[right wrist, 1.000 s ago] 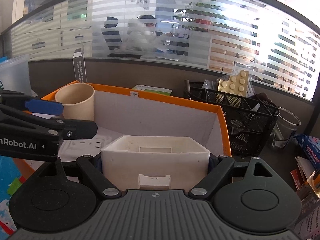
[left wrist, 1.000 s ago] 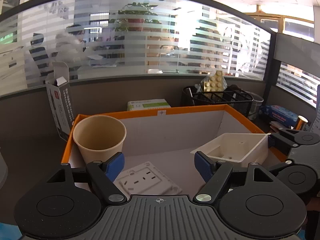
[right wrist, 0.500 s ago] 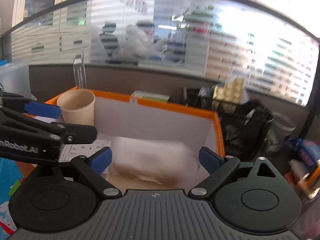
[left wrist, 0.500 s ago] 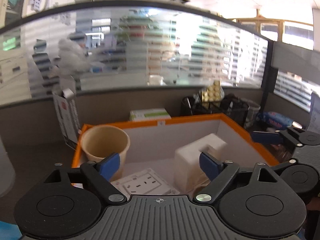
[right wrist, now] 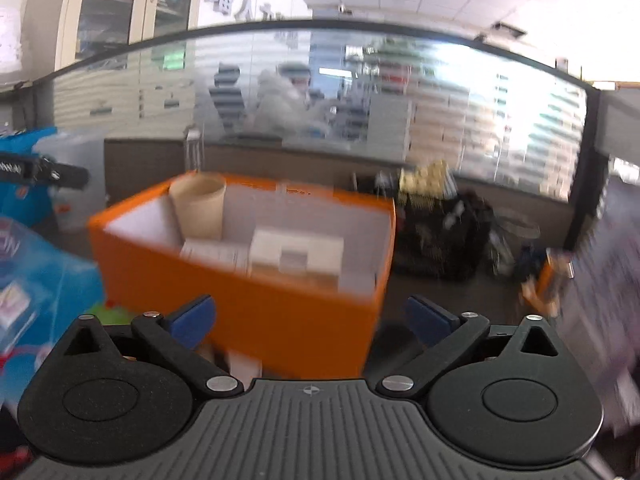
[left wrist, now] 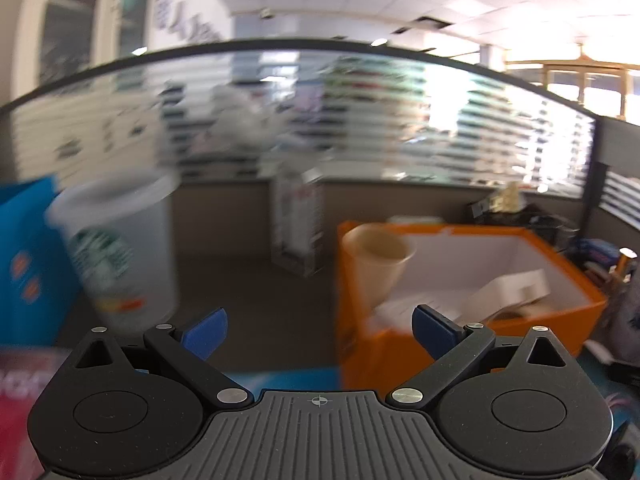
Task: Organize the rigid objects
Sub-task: 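Move the left tool to the clear heart-shaped canister while the right tool reaches the black leather pouch, then grasp the clear canister with the left tool while the right tool grasps the black pouch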
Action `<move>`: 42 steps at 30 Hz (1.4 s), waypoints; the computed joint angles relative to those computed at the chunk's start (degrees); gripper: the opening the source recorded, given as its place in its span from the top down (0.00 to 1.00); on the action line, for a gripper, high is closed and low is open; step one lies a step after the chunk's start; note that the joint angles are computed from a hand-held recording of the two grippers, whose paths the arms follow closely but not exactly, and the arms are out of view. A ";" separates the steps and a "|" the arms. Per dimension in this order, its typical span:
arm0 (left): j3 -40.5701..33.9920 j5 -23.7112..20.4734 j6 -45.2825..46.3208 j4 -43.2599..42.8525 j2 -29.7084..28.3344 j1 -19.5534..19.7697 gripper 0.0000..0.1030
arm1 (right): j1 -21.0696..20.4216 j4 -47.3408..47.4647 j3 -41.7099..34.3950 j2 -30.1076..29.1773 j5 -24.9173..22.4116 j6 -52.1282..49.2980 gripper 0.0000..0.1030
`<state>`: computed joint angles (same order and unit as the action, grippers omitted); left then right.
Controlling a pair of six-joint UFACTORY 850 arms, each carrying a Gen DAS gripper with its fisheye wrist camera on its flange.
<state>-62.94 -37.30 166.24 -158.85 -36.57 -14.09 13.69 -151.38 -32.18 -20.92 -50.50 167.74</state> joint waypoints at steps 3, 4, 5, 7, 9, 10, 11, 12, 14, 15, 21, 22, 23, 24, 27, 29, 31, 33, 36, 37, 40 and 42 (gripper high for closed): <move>1.05 1.18 -1.39 -0.43 -0.22 1.87 0.03 | 1.66 2.81 2.86 0.38 -0.23 0.05 0.00; 1.43 1.54 -1.65 -0.48 -0.29 2.35 0.03 | 2.09 3.33 3.63 0.41 -0.29 0.36 0.00; 1.92 1.64 -1.60 -0.66 -0.43 2.64 0.03 | 2.53 3.65 4.35 0.36 -0.27 0.94 0.00; 2.68 1.70 -1.25 -0.76 -0.71 3.12 0.03 | 3.32 3.69 5.50 0.26 0.03 2.25 0.00; 3.22 2.22 -0.75 -0.92 -0.97 3.31 0.03 | 4.73 4.54 6.44 0.19 0.11 2.50 0.00; 3.53 2.36 -0.84 -0.39 -1.01 3.65 0.03 | 5.39 5.05 6.77 0.09 -0.11 2.13 0.00; 3.59 2.86 -0.81 -0.37 -1.23 3.63 0.03 | 6.03 5.28 7.11 0.02 -0.27 1.68 0.00; 3.98 3.15 -1.21 0.36 -1.13 3.95 0.03 | 6.40 5.22 7.30 -0.07 -0.30 1.32 0.00; 4.97 2.88 -1.44 1.41 -1.18 4.40 0.03 | 7.60 6.08 7.76 0.02 -0.29 0.36 0.00; 5.05 3.20 -1.04 1.23 -1.41 4.27 0.03 | 8.01 6.58 7.79 0.01 -0.14 -0.29 0.00; 4.91 4.90 0.39 -0.05 -2.90 3.57 0.03 | 8.74 5.53 9.19 -0.47 -1.88 2.24 0.00; 4.64 5.36 -0.31 0.48 -3.24 3.53 0.03 | 8.56 4.83 9.39 -0.59 -2.20 3.37 0.00; 4.33 5.80 -0.87 0.80 -3.58 3.48 0.03 | 8.21 3.96 9.37 -0.73 -2.04 4.37 0.00; 4.17 6.08 -1.07 0.87 -3.79 3.41 0.03 | 7.93 3.22 9.42 -0.78 -1.80 5.17 0.00; 3.83 6.54 -1.67 1.19 -4.24 3.26 0.03 | 7.72 2.37 8.95 -1.51 -1.14 5.47 0.00; 3.60 6.83 -1.78 1.20 -4.47 3.16 0.03 | 7.59 1.19 8.63 -2.11 -0.83 5.44 0.00; 3.09 7.48 -1.99 1.09 -4.90 3.07 0.03 | 7.13 -0.12 8.27 -2.78 -0.59 6.32 0.00; 2.90 7.18 -1.39 0.32 -5.25 2.98 0.03 | 6.42 -0.90 7.65 -3.48 0.38 7.34 0.01; 2.93 6.66 -1.29 0.79 -5.37 3.04 0.04 | 5.52 -2.52 7.64 -3.71 0.23 9.88 0.10; 3.01 6.29 -1.69 1.24 -5.38 3.14 0.04 | 5.74 -1.76 7.62 -3.69 0.10 9.01 0.19; 3.52 4.75 -2.15 2.30 -5.25 3.34 0.15 | 5.55 -2.00 7.75 -3.28 0.50 8.96 0.23; 4.01 3.88 -2.55 3.15 -4.97 3.42 0.27 | 5.70 -1.66 7.78 -3.28 0.40 8.71 0.23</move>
